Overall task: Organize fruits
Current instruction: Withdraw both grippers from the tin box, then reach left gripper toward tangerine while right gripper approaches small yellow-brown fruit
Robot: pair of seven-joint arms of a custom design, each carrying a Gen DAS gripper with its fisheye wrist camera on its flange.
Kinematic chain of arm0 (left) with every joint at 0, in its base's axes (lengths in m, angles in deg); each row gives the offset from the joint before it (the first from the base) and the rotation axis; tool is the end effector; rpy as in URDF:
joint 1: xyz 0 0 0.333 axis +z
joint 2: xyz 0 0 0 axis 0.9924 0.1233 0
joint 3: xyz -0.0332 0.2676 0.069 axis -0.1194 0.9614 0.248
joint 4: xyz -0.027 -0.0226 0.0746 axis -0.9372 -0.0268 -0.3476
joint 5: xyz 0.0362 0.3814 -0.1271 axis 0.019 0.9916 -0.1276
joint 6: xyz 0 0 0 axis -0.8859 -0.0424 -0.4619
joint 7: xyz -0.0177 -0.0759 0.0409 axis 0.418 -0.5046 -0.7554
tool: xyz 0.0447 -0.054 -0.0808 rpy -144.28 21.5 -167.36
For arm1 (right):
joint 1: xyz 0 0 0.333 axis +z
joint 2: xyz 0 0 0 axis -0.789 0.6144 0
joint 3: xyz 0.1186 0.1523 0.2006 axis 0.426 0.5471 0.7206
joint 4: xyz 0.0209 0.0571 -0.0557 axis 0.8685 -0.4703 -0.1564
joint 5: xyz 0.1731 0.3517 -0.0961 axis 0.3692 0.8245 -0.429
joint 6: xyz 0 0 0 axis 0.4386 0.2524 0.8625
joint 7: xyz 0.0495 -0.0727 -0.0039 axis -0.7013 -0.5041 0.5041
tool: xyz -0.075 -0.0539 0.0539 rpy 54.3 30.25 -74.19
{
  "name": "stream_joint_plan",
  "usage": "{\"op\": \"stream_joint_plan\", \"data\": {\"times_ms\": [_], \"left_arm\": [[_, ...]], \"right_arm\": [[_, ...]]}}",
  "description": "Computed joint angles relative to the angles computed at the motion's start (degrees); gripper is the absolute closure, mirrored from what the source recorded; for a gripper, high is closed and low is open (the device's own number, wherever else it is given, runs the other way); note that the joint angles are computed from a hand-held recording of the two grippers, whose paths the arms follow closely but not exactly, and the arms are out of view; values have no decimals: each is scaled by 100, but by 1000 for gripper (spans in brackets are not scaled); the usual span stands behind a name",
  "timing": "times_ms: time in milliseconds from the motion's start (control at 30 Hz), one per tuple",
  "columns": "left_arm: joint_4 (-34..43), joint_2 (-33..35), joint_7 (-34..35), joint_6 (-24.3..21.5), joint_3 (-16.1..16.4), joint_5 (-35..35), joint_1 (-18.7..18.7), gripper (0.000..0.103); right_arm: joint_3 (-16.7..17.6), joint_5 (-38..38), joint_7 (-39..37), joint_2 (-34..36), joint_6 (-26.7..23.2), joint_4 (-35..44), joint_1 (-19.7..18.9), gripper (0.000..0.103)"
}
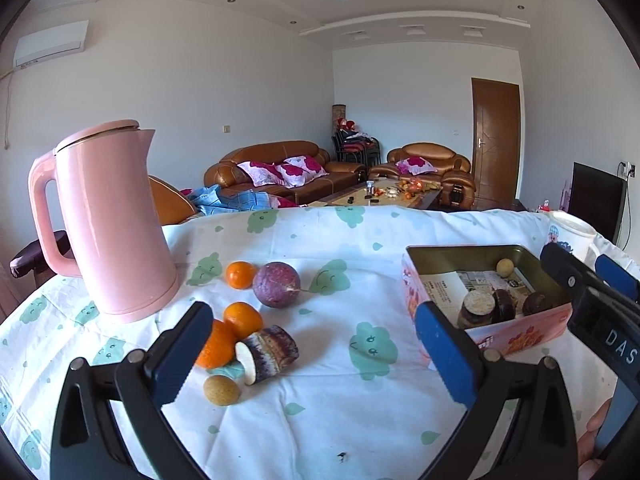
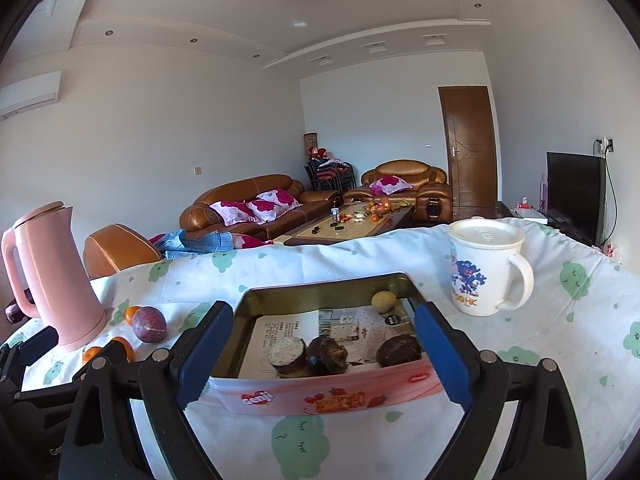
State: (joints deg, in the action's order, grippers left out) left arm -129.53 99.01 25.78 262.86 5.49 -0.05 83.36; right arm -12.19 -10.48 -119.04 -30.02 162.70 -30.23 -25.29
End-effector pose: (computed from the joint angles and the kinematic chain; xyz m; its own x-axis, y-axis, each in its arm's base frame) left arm 0.6601 -0.1395 0.4110 -0.2604 -0.9648 -0.0353 -0.3688 0.1332 -0.9199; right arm 0.5907 0.2956 0.4182 -0.3578 -0.9266 -0.1161 -0.2318 0.2086 -0.9501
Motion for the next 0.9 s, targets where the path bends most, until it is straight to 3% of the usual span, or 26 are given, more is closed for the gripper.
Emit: {"op": "stream_joint_plan", "data": {"times_ms": [267, 467, 567, 700, 767, 900], "left_arm": [[179, 152, -128, -140, -301, 265, 572, 0], [425, 299, -3, -279, -199, 264, 651, 0], [657, 375, 180, -507, 344, 48, 250, 0], [1181, 652, 289, -942, 1996, -327, -1012, 0], [1435, 814, 252, -1138, 2193, -359, -1055, 0], [1919, 1053, -30, -1719, 2039, -415, -700, 0]], "right_arm": [[-69, 179, -346, 575, 53, 749, 263, 10], [-224, 437, -549, 972, 239, 1288, 481, 10], [-320, 581, -658, 1164, 398, 1547, 574, 10], [-432, 930, -993, 1470, 683, 1960, 660, 10], [-496, 1156, -1223, 1652, 829, 2200, 701, 10], [-512, 1901, -2000, 2089, 1118, 2769, 672, 10]]}}
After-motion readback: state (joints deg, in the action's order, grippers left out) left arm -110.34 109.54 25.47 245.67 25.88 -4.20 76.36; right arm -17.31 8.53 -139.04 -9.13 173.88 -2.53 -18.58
